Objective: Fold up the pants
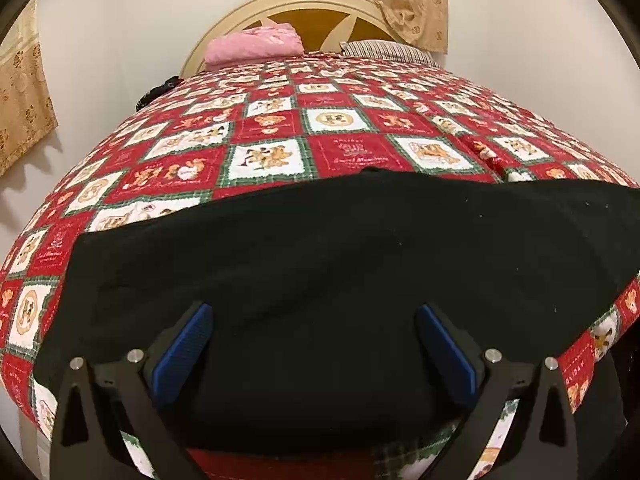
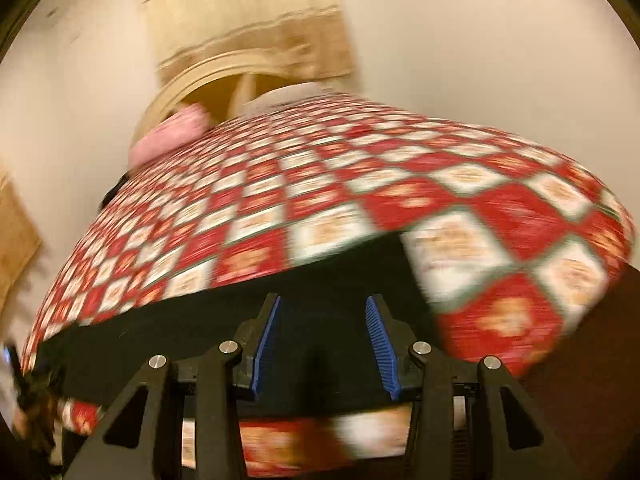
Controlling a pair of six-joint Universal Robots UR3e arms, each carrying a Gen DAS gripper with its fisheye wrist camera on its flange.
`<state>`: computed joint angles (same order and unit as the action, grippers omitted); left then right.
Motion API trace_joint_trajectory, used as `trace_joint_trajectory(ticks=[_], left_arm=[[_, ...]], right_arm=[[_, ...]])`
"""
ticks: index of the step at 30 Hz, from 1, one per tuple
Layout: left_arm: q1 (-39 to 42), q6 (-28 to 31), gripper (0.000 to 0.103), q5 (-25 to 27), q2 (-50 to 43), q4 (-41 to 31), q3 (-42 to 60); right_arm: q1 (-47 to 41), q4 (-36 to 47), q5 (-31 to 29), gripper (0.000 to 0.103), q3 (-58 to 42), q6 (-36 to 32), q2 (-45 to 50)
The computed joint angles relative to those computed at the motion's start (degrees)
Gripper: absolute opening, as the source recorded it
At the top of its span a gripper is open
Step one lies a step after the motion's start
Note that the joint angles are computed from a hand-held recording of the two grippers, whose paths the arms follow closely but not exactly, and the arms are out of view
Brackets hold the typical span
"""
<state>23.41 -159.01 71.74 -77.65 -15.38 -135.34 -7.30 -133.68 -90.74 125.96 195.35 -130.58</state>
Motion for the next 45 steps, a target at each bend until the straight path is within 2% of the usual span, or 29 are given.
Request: trace_joint_trajectory(ticks=[4,6,7,11,14,19,20,22,23,25,27,28,30,32,37,40,45], left_arm=[[0.0,0.0,0.103,0.2,-0.1,-0.4,0.3],[-0.3,0.1,0.103,0.6,-0.2,-0.9,0.7],[-0.3,0.0,0.103,0.7,-0.3,-1.1,0.9],[-0.4,-0.1,0.103,0.8,-0.6,-1.0,1.2],[-0.4,-0.4,0.103,0.8,-1.2,-0.5,1.4],[-0.5,-0.6,0.103,0.8,-1.9,-0.1,1.7],[-0.5,-0.6,0.103,0.8,-1.9,-0.1,1.7],[-0.5,-0.6,0.103,0.8,-1.8,-0.1,1.6],[-0.5,-0.6,0.103,0.8,-1.9,0.0,1.7],[-0.5,-0.7,0.103,0.7,-1.8,-0.2,1.7],[-0.6,-0.9,0.103,0.7,-1.8,-0.3,1.8],[-0.6,-0.9,0.103,0.8,-1.8,-0.3,1.8],[-0.6,-1.2,0.103,0.7,-1.4,-1.1,2.0],[-0.2,-1.4,0.103,-0.1,-0.2,-2.2,1.9],[2.2,-0.8,0.103,-4.0,4.7,-5.6,0.5],[3.4,-0.5,0.103,-6.4,7.2,-8.1,0.1],[4.3,0.5,0.103,-8.9,9.7,-11.2,-0.6]], right_arm=[[-19.3,10.9,17.1,0.046,2.8,-9.8,-8.9],[-24.0,12.8,22.3,0.046,4.3,-12.4,-9.5],[-25.2,13.4,23.4,0.046,4.8,-13.4,-9.8],[-22.6,6.7,21.7,0.046,6.5,-11.7,-6.3],[-25.2,9.9,25.3,0.045,6.9,-14.9,-8.6],[-27.4,10.4,28.6,0.045,7.8,-17.1,-8.6],[-27.3,9.8,28.9,0.043,8.0,-17.2,-8.2],[-23.6,4.7,25.2,0.025,8.1,-15.4,-4.2],[-24.4,4.9,26.0,0.023,8.3,-15.7,-4.4],[-30.0,11.7,32.3,0.016,8.3,-18.9,-8.4],[-34.5,18.5,37.2,0.014,8.1,-21.4,-12.3],[-34.7,19.1,37.5,0.014,8.0,-21.2,-13.0],[-33.9,18.6,37.5,0.014,8.0,-19.2,-14.3],[-30.4,14.5,35.5,0.014,7.4,-15.4,-13.2],[-8.9,-2.6,21.0,0.013,-0.2,-1.6,0.6],[2.9,-7.2,13.2,0.013,-7.3,3.3,9.5],[16.3,-11.1,6.3,0.013,-17.0,7.1,21.1]])
